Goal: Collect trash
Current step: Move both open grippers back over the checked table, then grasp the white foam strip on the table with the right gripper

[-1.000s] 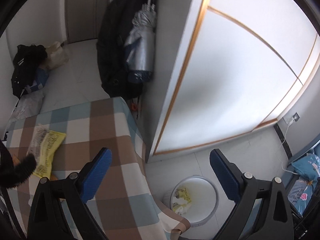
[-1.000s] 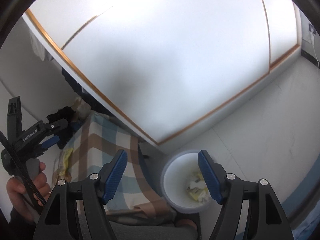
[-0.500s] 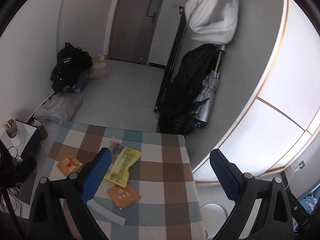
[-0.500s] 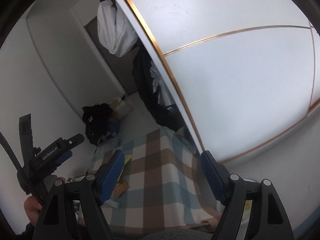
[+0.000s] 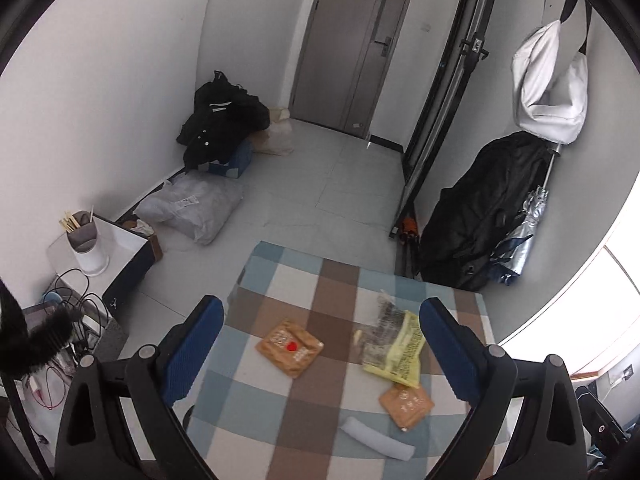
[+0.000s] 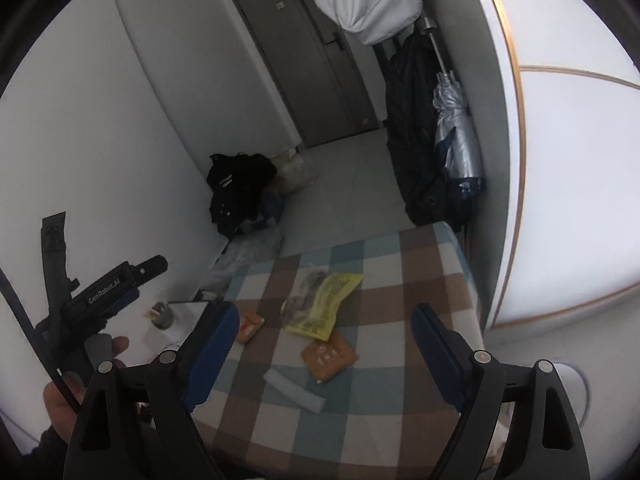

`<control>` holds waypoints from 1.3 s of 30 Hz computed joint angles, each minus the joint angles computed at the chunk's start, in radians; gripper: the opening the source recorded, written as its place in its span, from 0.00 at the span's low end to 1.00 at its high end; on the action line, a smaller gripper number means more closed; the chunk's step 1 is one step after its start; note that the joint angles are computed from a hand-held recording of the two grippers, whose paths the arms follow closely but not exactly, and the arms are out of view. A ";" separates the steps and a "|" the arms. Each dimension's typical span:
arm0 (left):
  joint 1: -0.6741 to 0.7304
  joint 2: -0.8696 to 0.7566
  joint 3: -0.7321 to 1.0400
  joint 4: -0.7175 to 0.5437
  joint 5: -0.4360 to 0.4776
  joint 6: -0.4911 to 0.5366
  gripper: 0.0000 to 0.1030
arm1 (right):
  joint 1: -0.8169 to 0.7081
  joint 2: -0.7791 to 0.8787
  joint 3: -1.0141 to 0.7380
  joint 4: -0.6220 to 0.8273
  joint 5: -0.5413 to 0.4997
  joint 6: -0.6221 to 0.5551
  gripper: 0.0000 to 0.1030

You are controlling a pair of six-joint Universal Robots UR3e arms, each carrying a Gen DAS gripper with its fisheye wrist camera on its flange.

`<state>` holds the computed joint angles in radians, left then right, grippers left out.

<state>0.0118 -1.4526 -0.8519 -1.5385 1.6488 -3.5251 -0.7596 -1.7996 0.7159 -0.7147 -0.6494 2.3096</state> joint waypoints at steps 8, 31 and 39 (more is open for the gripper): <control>0.231 0.188 -0.256 0.031 -0.168 0.089 0.94 | 0.393 0.000 0.306 -0.519 -0.213 0.322 0.85; 0.595 0.228 -0.201 -0.297 -0.468 0.281 0.94 | 0.925 0.308 0.352 -0.825 -0.609 0.387 0.82; 0.614 0.220 -0.193 -0.346 -0.476 0.293 0.94 | 0.959 0.273 0.423 -0.863 -0.628 0.309 0.66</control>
<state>0.6256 -1.2324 -1.0446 -1.8844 1.1730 -3.2322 0.1998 -1.5265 1.1386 -1.5775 -1.2770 2.6185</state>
